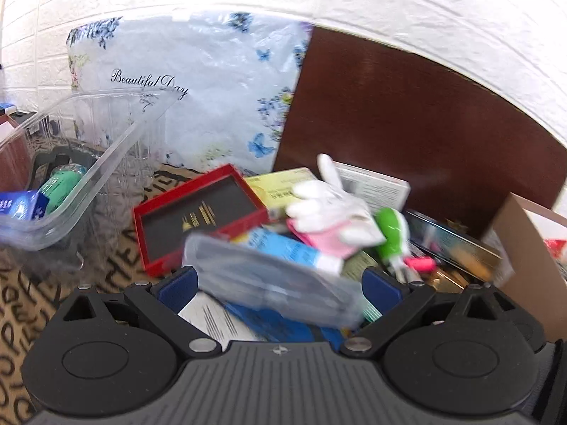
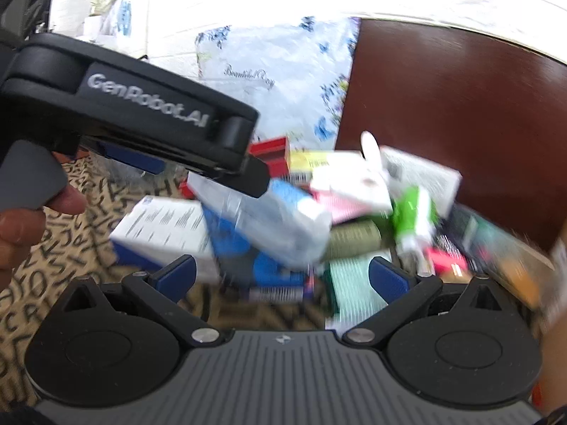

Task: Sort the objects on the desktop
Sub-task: 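Reach the left gripper to the clear plastic case and close on it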

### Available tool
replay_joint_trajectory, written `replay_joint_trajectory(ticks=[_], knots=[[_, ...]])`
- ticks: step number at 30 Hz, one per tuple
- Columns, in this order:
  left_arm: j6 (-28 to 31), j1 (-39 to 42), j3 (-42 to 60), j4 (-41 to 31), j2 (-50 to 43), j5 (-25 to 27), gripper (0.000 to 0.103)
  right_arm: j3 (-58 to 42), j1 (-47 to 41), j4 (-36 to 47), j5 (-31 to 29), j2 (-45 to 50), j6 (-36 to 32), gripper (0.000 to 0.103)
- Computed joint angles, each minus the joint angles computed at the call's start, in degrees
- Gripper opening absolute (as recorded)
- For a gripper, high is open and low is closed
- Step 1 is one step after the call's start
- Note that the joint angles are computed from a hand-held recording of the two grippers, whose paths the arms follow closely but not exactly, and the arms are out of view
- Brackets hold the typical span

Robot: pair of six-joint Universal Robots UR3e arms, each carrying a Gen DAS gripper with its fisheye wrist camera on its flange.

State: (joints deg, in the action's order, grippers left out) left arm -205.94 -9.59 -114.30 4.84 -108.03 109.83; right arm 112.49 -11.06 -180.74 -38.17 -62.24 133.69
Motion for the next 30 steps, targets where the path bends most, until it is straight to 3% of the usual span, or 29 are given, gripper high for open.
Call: replay_joint_trajectory(ticks=[3,4,5,7,9,12,16,20,22,26,30], knots=[[0.21,3.4,0.89,-0.69,-1.72,-2.92,0.095,-7.76,2.64,1.53,0.33,5.4,1.57,0.1],[-0.01,4.07,1.15,-1.07,-2.27,-3.51,0.095,-9.85,3.4,2.23,-0.04,6.85,1.56,0.093],[-0.35,4.59,1.15,-1.28,-2.72,-4.09,0.095,-11.37,4.06,3.12,-0.69,7.82,1.16,0.077],[-0.56,6.11,-1.04,1.9,-3.23,-7.1,0.093,-11.97,4.21,2.85,-0.48,8.76,1.77,0.068],[-1.72,7.03,-3.46,5.7,-3.23,-9.65,0.089,-9.29,3.56,0.81,-0.37,7.73,1.31,0.065],[-2.21,6.01,-3.91,5.76,-2.27,-10.26,0.078,-4.53,2.51,-0.94,-0.38,4.97,-0.97,0.057],[-3.49,4.15,-4.24,3.94,-0.77,-12.39,0.078,3.97,-0.04,0.13,1.93,-1.05,-7.65,0.046],[-6.31,1.48,-5.85,4.99,-0.23,-11.67,0.072,14.1,-2.11,-2.15,1.44,-8.21,-11.92,0.043],[-7.8,0.01,-6.54,4.06,0.72,-10.86,0.061,17.31,-3.81,-0.81,1.53,-11.27,-13.15,0.043],[-11.85,-2.32,-10.11,4.06,3.53,-11.59,0.055,24.01,-8.76,8.87,2.26,-20.57,-18.73,0.043],[-15.54,-7.82,-12.18,2.0,5.67,-10.02,0.055,31.1,-16.4,28.59,3.03,-35.36,-33.34,0.042]])
